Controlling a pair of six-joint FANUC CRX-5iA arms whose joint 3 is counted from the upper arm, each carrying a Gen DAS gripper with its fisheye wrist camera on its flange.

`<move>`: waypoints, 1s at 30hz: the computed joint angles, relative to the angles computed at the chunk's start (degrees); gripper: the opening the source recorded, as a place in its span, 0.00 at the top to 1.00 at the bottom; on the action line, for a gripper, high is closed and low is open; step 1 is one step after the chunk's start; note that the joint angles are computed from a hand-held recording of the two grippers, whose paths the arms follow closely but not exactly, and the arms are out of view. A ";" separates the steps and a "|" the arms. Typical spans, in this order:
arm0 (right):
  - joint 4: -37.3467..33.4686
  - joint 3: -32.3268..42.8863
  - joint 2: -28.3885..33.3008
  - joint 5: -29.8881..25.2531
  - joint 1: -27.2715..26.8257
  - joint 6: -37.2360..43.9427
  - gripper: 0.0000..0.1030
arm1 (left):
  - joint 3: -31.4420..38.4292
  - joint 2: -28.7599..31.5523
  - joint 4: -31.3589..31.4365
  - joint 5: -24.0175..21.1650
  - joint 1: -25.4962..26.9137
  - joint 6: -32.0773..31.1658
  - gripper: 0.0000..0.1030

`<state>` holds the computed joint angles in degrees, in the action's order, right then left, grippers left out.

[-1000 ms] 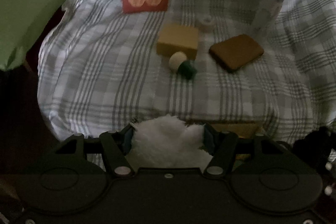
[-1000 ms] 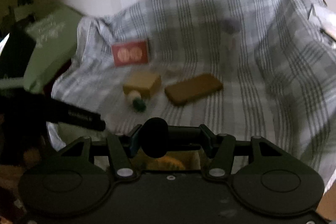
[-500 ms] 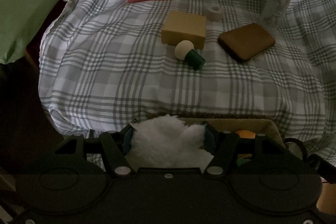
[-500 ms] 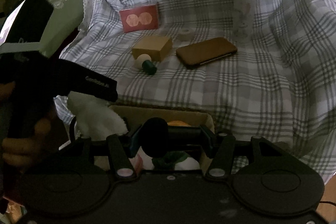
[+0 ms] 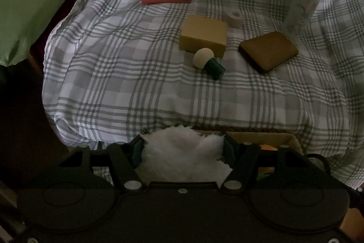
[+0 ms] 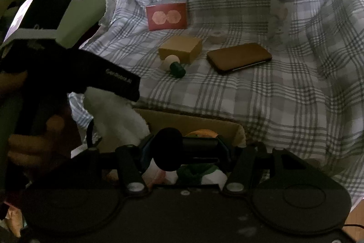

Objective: Organize soft objects
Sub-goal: 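Lower the white plush into the basket and open the left tool, then withdraw both tools from the basket back toward the chair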

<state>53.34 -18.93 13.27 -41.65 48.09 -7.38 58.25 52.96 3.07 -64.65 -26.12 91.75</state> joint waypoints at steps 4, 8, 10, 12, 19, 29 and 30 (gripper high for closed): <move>-0.55 0.14 0.02 0.45 -0.09 0.87 0.40 | -0.31 -0.28 -1.09 0.41 -0.29 0.16 0.32; -1.28 0.40 0.12 0.65 -0.35 0.88 0.36 | -0.43 -0.28 -1.25 0.26 -0.19 0.08 0.31; -1.52 0.60 0.28 0.50 -0.40 0.76 0.36 | -0.39 -0.26 -1.64 0.13 -0.17 0.31 0.30; -1.63 0.85 0.55 0.04 -0.39 0.51 0.36 | -0.13 -0.11 -1.88 -0.28 -0.17 0.39 0.30; -2.71 1.18 0.69 -0.18 -0.61 0.60 0.33 | -0.32 -0.18 -2.51 -1.01 -0.36 0.34 0.28; -5.00 2.02 1.21 -1.13 -1.01 0.75 0.25 | -0.97 -0.57 -3.15 -2.14 -0.69 -0.43 0.24; -5.75 2.24 1.27 -1.23 -1.18 0.84 0.25 | -1.07 -0.63 -3.24 -2.22 -0.72 -0.50 0.24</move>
